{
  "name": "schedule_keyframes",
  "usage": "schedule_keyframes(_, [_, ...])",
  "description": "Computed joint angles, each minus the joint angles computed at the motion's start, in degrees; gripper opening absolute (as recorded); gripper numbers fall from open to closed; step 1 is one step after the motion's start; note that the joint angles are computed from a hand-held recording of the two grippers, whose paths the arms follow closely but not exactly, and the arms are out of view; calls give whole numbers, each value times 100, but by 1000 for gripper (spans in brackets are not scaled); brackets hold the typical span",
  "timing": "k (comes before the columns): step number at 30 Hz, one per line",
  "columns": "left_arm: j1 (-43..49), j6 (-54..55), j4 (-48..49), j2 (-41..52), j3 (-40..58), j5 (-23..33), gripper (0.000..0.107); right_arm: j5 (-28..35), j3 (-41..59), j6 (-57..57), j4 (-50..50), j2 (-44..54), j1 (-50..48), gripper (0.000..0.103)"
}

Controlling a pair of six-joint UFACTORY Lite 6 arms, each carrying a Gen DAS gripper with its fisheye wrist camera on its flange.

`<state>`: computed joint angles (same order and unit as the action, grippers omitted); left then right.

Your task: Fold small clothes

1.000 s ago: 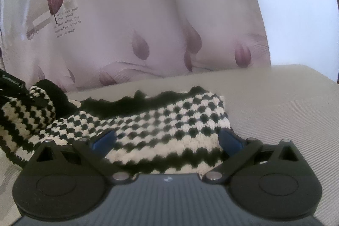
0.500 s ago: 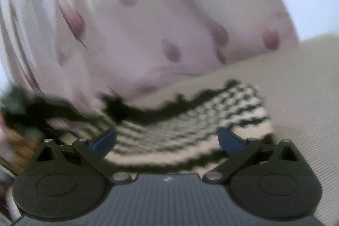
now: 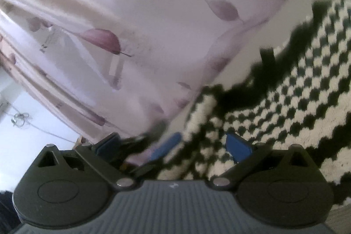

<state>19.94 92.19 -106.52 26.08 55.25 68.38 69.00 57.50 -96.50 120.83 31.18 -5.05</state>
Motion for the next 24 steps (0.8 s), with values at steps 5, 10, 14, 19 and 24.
schedule_keyframes(5, [497,575,238,28,-300,566,38,-287,293,138,183,205,153,103])
schedule_keyframes(10, [864,545,457,534,-177,1214,47,-573,782,431,190,404,472,103])
schedule_keyframes(14, [1092,442,566,674,-85,1473,46,-897,1046,528,220,581,725,103])
schedule_keyframes(19, [1384,489,460,984,13,2134,63,-492,1403,964,126,907,682,103])
schedule_keyframes(24, [1297,684,643,1172,91,1740,72,-473,1706,1332,37,1108,765,103])
